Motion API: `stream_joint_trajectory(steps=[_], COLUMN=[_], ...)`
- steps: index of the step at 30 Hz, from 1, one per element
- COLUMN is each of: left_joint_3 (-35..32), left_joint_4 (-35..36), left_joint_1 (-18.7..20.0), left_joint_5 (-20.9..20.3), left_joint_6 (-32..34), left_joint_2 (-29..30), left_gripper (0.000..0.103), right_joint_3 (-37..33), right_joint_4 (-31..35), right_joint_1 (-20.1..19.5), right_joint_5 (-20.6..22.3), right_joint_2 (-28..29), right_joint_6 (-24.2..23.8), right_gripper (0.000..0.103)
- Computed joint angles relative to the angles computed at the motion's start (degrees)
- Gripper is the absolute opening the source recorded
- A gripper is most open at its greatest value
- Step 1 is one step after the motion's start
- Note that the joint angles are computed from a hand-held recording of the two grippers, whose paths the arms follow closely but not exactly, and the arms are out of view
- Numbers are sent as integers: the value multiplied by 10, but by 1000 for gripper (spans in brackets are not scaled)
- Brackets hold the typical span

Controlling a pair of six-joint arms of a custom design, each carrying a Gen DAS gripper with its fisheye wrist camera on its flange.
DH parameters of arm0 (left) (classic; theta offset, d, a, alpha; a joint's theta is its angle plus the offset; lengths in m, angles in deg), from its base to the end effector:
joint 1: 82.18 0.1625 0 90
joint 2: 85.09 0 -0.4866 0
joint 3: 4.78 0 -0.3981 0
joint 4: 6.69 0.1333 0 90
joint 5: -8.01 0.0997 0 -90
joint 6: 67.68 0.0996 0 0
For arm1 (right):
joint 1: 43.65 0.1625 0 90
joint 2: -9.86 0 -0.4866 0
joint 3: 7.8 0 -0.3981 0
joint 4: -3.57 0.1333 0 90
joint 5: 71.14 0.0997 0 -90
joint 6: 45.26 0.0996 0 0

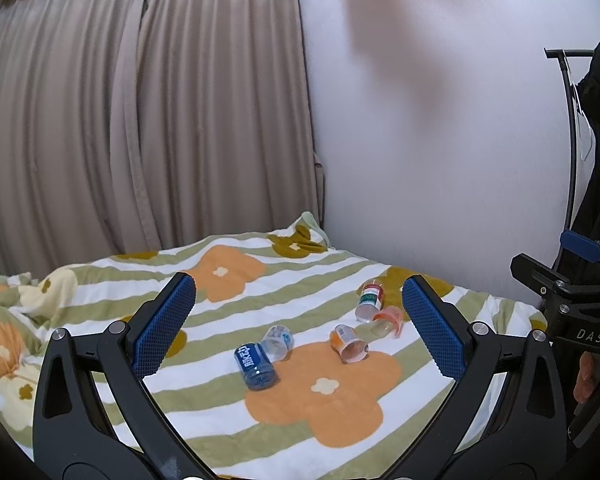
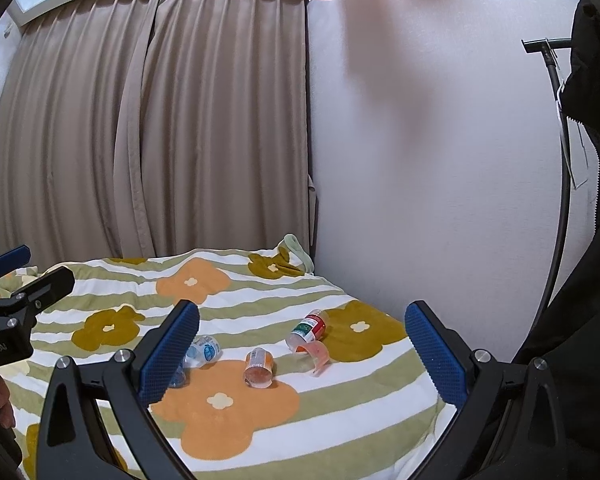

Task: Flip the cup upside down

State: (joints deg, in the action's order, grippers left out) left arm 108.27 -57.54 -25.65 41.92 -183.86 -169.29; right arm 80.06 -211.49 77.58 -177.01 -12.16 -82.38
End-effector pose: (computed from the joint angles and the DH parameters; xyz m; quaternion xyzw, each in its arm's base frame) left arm -0.0883 -0.5251 0.3829 0.1129 0.6187 -0.6374 0.4453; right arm 0.4782 -0.5841 0.0183 0.4273 -0.7507 0.4826 0.1450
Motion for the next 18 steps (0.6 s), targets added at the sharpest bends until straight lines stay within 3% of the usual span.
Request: stream_joint_trajectory(steps=[18], left_joint_3=[-7], left_joint_4=[15], left_joint_1=[5], left_joint_5=[9], left_joint_6=[-16], left_joint_2=[3], left_gripper=[103], right_joint_3=[3], right_joint_4=[1], right_joint_1=[-2], right_joint_5=[4], right_joint_2=[-5], right_joint_6=[-1], right_gripper=[103])
